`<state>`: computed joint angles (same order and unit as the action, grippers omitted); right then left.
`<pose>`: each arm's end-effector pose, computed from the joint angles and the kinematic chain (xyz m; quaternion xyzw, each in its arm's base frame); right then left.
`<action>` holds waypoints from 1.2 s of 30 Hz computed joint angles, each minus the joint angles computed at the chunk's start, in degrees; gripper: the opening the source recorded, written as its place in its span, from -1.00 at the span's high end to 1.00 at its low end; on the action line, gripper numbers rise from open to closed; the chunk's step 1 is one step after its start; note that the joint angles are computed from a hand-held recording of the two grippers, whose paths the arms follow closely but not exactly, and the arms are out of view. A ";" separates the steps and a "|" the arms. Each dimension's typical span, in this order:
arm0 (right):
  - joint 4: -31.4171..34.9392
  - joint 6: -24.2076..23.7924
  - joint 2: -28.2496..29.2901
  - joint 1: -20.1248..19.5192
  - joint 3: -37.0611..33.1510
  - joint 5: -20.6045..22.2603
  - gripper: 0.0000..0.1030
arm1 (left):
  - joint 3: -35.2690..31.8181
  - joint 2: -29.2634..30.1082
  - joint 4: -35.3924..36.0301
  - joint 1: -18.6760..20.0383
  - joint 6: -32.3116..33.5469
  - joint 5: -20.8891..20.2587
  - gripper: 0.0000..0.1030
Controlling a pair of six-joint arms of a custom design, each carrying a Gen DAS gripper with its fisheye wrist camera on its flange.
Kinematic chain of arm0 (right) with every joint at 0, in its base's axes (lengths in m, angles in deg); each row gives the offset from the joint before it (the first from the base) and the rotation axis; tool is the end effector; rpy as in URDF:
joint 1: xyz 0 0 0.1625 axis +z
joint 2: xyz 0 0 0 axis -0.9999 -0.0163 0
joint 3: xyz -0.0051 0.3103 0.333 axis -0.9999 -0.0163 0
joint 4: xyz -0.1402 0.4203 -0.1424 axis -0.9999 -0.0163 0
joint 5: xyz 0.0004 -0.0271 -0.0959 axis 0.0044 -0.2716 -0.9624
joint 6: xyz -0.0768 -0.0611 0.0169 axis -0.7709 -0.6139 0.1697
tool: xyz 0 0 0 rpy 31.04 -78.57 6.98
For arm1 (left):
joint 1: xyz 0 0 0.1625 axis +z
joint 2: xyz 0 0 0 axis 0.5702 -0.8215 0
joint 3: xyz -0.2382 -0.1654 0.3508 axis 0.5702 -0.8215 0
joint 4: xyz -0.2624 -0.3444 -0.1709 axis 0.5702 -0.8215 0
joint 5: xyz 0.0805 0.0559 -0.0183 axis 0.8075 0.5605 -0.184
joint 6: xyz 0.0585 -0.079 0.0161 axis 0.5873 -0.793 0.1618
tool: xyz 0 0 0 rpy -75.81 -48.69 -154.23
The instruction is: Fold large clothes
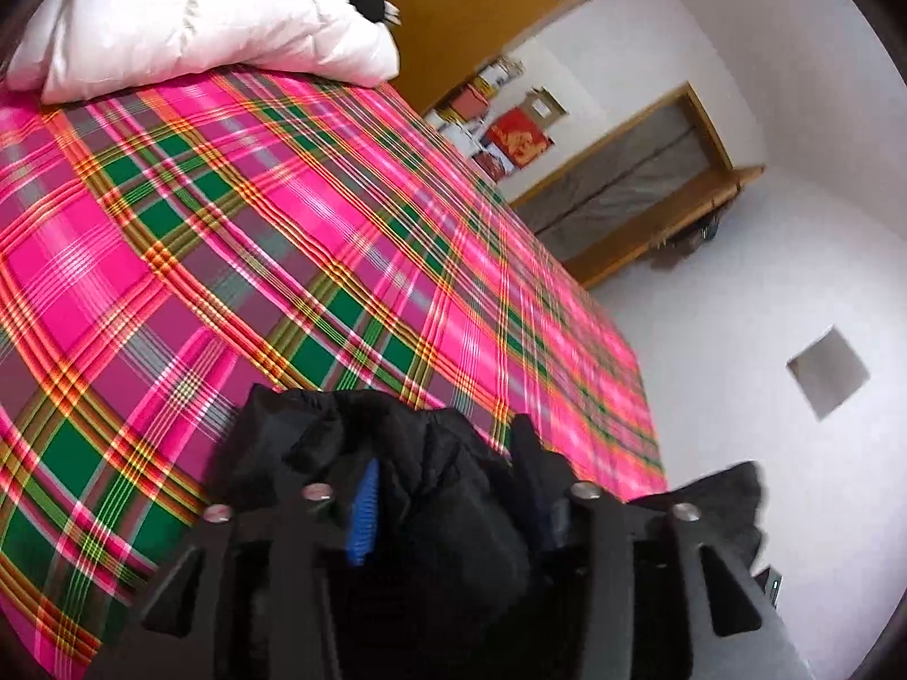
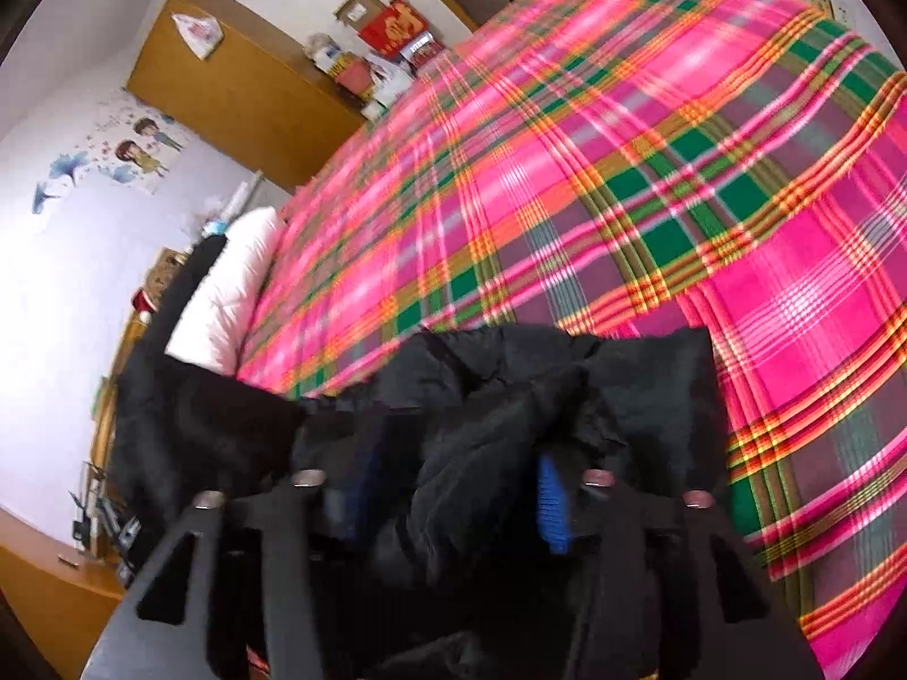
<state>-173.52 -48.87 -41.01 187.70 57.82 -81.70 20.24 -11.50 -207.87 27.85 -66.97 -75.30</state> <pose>0.1585 -0.4903 0.3821 -0.2189 -0.8508 0.4636 0.1154 -0.2099 -0.7148 0.2958 -0.0859 -0.9618 0.2545 0.0533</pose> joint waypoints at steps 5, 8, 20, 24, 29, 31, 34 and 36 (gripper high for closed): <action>-1.78 0.32 -0.68 1.96 -0.16 0.46 -0.37 | 0.40 -1.32 -0.98 0.27 -1.55 -0.13 -0.04; -3.66 0.97 -1.12 2.41 0.95 0.32 -0.39 | 1.56 -2.43 -4.22 -0.40 0.31 2.72 -0.08; -21.83 -28.68 16.83 12.77 -4.97 -33.33 -0.39 | 3.55 -1.58 -3.08 -4.59 13.38 6.44 -0.15; -22.91 -38.67 24.62 12.43 -7.22 -36.77 -0.39 | 3.77 0.08 2.89 -5.89 16.94 4.74 -0.15; -13.21 -32.63 24.83 6.72 -6.87 -32.26 -0.47 | 4.78 3.53 6.15 -8.88 23.62 14.73 -0.15; -13.50 -31.57 23.21 4.76 -6.25 -28.30 -0.57 | 4.89 4.92 4.73 -9.18 24.87 17.19 -0.15; -9.61 -27.19 19.92 2.35 -5.43 -22.74 -0.69 | 4.56 6.17 2.97 -8.94 25.75 17.75 -0.15; -5.00 -24.47 18.44 1.78 -5.82 -21.31 -0.70 | 4.15 6.70 3.01 -8.75 25.28 17.97 -0.15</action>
